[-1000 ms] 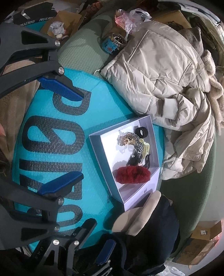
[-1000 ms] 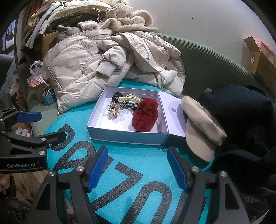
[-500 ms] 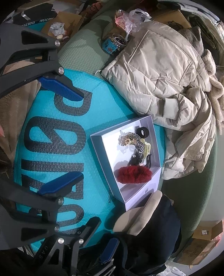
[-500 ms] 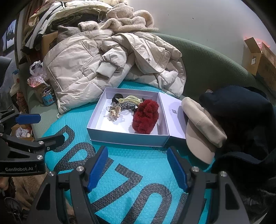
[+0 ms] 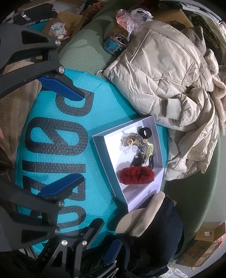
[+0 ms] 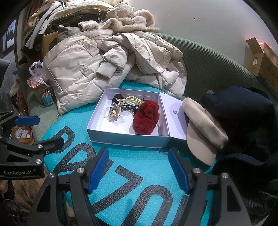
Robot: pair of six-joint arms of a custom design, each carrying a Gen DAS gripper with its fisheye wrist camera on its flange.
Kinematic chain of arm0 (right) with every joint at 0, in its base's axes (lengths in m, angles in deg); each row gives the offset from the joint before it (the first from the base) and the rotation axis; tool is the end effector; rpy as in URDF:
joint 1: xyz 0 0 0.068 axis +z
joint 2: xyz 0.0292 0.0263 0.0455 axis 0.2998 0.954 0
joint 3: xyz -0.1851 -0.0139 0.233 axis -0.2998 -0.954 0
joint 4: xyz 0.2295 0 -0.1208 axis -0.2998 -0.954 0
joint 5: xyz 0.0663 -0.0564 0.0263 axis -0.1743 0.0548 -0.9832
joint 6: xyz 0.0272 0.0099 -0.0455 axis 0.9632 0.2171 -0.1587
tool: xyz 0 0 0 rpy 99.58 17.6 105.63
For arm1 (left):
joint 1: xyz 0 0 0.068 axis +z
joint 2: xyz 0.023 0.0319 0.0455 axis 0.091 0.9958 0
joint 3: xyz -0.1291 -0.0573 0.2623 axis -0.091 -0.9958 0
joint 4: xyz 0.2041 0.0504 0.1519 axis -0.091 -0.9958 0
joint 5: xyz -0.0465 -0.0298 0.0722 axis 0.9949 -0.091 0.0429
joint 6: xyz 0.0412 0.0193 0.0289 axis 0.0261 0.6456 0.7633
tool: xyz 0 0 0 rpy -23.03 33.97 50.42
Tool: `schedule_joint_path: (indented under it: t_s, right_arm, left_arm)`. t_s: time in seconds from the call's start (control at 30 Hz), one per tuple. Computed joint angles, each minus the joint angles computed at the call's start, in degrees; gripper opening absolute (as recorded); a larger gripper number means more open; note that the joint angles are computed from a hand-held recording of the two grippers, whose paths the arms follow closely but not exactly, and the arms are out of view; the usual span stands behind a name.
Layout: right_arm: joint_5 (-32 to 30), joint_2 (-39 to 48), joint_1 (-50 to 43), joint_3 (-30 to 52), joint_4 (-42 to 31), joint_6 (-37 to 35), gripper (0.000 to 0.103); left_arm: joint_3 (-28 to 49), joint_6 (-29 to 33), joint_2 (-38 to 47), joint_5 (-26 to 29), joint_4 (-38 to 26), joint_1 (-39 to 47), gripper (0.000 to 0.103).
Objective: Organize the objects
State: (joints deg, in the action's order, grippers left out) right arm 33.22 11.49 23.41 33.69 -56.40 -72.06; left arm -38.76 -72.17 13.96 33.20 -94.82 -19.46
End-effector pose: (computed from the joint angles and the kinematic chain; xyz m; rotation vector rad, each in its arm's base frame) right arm 0.2226 0.0210 0.2700 -0.1981 2.3423 -0.0647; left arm 0.2447 -0.1078 0.2421 0.3070 2.5047 -0.0791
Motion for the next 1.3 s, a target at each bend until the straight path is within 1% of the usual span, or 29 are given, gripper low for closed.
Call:
schedule_joint_path:
  t_s: [1.03,1.3]
  right_arm:
    - [-0.9,0.1,-1.4,-1.1,0.8,-0.7,0.072]
    - [-1.1,0.7,-1.9,-0.7,0.6,-0.7,0.072]
  left_arm:
    - [-0.2,0.0,-0.9,0.4,-0.7,-0.1,0.085]
    - [-0.1,-1.1,-1.0,-0.6,-1.3,-1.7,0.085]
